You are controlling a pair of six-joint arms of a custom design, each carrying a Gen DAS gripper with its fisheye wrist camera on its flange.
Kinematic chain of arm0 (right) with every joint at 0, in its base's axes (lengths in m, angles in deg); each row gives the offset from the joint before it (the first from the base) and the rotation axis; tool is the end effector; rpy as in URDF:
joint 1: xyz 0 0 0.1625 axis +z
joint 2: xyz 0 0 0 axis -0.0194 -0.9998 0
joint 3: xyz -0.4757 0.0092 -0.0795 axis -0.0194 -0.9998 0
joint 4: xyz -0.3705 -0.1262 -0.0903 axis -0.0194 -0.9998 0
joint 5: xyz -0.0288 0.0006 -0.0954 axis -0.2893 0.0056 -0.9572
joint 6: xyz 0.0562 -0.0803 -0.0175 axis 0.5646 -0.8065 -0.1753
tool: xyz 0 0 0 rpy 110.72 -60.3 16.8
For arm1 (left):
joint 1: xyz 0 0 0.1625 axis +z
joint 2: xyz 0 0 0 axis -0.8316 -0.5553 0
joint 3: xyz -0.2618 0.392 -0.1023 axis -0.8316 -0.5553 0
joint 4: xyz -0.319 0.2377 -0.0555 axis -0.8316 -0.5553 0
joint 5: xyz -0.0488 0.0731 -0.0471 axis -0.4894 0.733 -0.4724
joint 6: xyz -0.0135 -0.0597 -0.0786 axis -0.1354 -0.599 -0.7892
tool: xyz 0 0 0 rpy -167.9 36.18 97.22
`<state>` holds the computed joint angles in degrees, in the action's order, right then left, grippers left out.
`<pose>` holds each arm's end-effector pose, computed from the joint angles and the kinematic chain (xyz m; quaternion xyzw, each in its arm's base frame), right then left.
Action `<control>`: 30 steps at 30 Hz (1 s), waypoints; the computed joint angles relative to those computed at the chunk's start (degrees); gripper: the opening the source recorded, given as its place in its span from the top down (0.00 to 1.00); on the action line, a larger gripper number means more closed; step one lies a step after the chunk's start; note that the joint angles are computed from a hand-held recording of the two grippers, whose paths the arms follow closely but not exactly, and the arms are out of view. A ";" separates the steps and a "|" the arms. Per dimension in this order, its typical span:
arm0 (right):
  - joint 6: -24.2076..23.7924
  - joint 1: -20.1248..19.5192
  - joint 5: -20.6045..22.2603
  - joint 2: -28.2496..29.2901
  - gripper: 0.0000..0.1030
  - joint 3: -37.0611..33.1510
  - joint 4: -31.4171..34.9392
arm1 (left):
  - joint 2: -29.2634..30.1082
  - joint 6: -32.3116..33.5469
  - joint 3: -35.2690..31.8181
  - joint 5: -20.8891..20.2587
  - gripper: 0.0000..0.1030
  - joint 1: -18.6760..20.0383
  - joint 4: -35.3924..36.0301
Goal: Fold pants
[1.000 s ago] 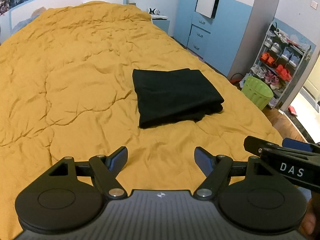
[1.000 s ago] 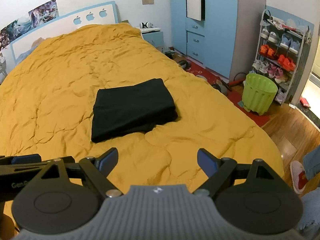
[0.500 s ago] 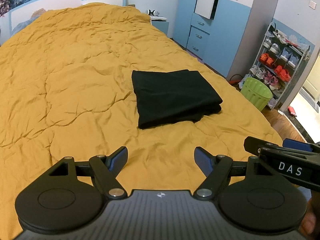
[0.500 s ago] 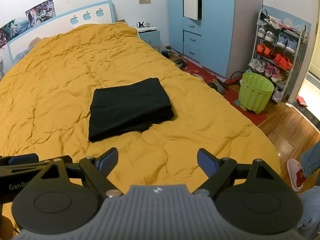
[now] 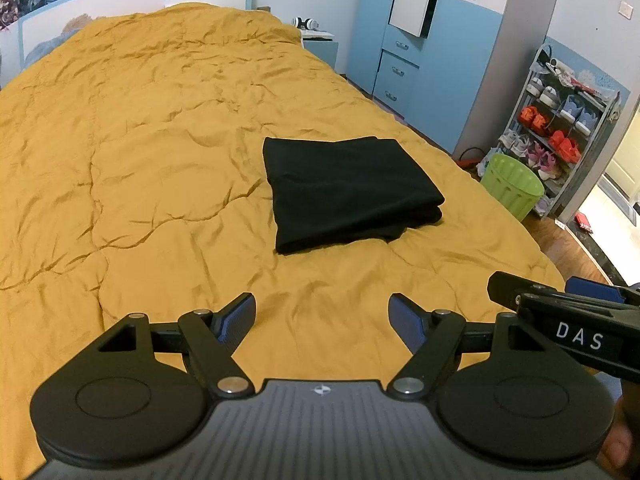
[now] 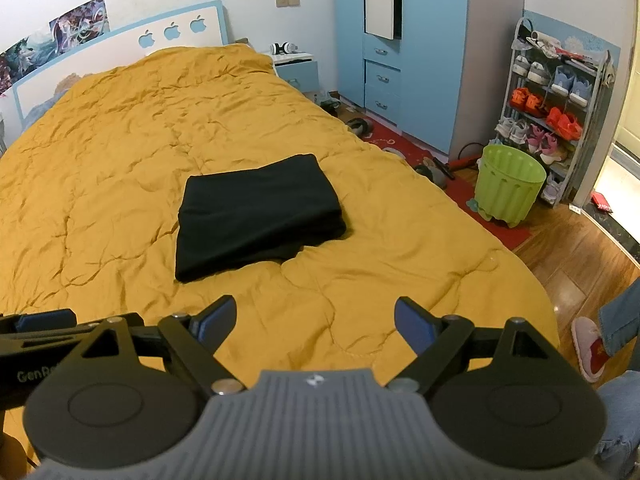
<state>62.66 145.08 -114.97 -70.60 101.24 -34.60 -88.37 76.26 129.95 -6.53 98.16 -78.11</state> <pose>0.4274 -0.2550 0.2100 -0.2540 -0.7198 0.4743 0.4387 -0.2392 -0.4393 0.2623 0.4660 0.8649 -0.1240 0.1395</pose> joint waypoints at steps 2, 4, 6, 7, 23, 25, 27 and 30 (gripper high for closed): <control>0.14 0.00 0.10 0.10 0.20 -0.11 0.20 | 0.02 0.06 0.02 -0.01 0.14 0.01 -0.06; 0.17 -0.03 0.22 0.13 0.20 -0.11 0.10 | 0.02 -0.01 -0.07 -0.04 0.14 0.00 0.15; 0.22 -0.07 0.29 0.22 0.20 -0.17 -0.04 | -0.13 -0.27 0.10 0.02 0.14 -0.20 0.23; 0.21 -0.08 0.37 0.22 0.20 -0.17 -0.10 | -0.20 -0.39 0.27 0.09 0.14 -0.34 0.18; 0.31 -0.22 0.63 0.50 0.20 -0.16 -0.16 | -0.11 -0.92 0.65 0.07 0.15 -0.40 -0.01; 0.52 -0.31 0.68 0.66 0.20 -0.31 0.10 | -0.06 -0.96 0.74 -0.07 0.15 -0.39 -0.11; 0.91 -0.30 0.79 0.78 0.20 -0.43 0.38 | -0.05 -0.89 0.79 -0.25 0.15 -0.32 -0.23; 1.50 -0.21 1.08 1.02 0.20 -0.66 0.71 | -0.29 -0.92 1.10 -0.53 0.15 -0.42 -0.48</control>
<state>64.15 144.87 -113.89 -69.58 100.58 -33.88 -88.66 75.33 131.06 -7.06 97.74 -78.58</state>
